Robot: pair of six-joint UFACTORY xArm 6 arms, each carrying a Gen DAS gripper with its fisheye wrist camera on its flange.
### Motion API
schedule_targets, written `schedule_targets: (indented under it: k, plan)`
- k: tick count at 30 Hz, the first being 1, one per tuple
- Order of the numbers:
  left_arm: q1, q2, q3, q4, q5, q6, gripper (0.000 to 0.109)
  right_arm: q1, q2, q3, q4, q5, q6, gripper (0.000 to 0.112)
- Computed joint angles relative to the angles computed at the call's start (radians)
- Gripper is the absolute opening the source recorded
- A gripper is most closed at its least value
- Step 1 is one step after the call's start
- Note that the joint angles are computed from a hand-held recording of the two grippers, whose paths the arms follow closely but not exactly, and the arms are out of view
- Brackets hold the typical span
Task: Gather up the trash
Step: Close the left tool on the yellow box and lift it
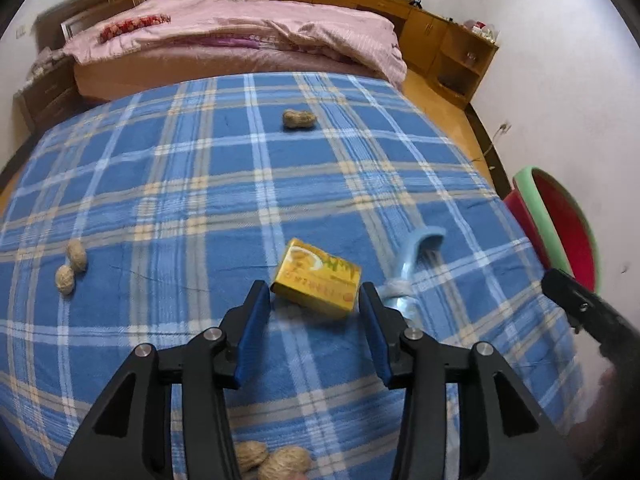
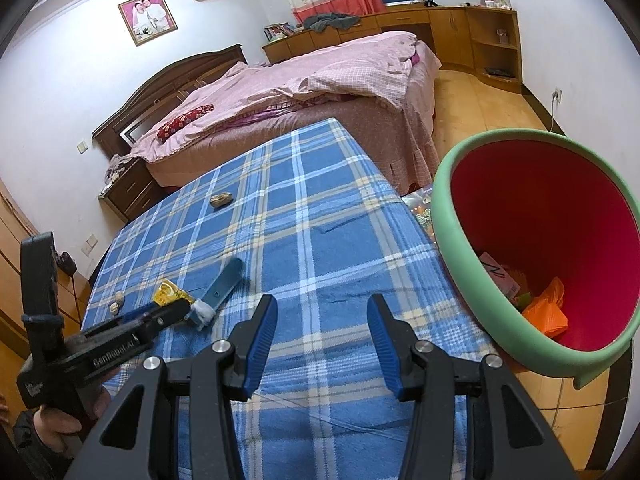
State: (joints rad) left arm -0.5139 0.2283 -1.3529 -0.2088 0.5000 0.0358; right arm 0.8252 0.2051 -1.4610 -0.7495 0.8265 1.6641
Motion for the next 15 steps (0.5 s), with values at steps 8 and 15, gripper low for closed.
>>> schedule_targets:
  k: [8,15]
  plan:
    - [0.024,0.015,-0.006,0.056,-0.023,-0.068,0.046,-0.001,-0.007,0.011,0.000,-0.005,0.007,0.050]
    - [0.024,0.032,-0.024,0.056,-0.035,-0.062,0.041,0.002,0.002,0.005,0.011,-0.003,-0.003,0.050]
